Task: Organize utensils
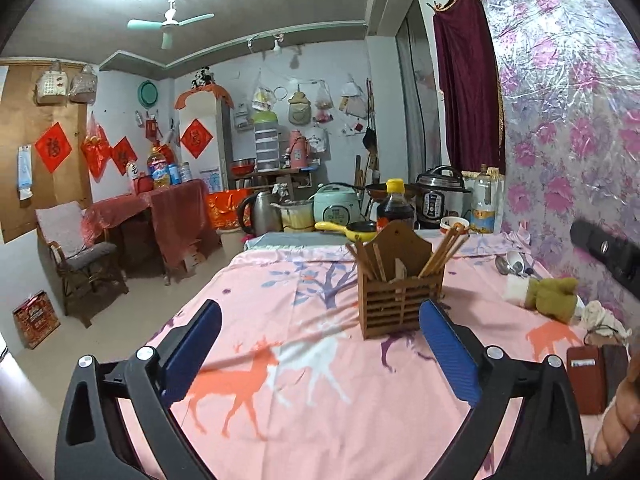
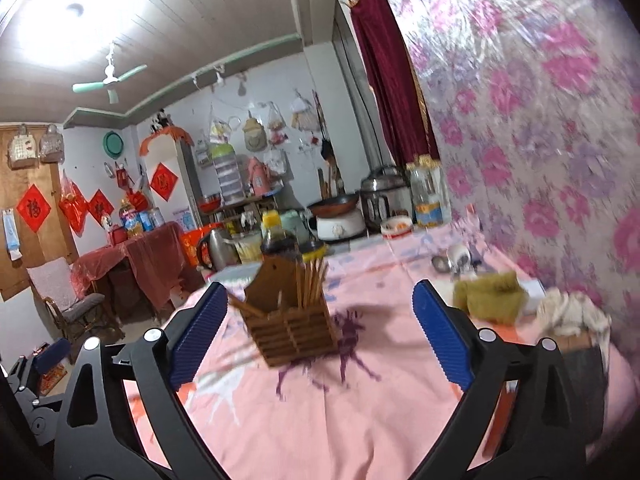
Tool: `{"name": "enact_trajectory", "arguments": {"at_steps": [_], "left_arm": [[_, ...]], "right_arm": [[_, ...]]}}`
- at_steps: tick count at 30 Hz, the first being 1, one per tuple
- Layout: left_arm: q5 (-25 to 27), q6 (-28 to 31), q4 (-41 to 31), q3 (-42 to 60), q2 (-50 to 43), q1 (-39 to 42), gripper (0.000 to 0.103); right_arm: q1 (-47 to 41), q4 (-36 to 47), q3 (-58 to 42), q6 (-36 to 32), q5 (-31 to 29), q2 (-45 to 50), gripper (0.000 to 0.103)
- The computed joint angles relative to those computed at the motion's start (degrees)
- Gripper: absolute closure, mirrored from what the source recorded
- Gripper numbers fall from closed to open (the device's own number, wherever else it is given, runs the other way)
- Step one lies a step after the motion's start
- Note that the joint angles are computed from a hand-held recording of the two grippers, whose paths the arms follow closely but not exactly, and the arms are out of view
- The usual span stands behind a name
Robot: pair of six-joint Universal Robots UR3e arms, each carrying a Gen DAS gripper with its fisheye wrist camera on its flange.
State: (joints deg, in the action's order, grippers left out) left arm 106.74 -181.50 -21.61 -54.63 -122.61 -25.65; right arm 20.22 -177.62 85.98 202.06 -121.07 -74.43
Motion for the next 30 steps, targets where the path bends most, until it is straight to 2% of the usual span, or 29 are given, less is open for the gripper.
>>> {"name": "enact_trajectory", "arguments": {"at_steps": [5, 17, 30], "left_arm": [[-0.57, -2.05, 4.37, -14.07, 7.08, 0.33, 0.006], [1.15, -2.24, 5.04, -16.16, 7.35, -1.11, 0.006], [2.71, -3.69, 4.01, -17.12, 7.88, -1.03, 0.006]], "right_arm": [[3.61, 3.36, 3.44, 1.62, -5.66, 0.09, 0.01], [9.06, 2.0, 4.93, 0.16, -14.6, 1.33, 0.01], [8.36, 3.54, 5.75, 0.6, -12.96, 0.9, 0.01]]}}
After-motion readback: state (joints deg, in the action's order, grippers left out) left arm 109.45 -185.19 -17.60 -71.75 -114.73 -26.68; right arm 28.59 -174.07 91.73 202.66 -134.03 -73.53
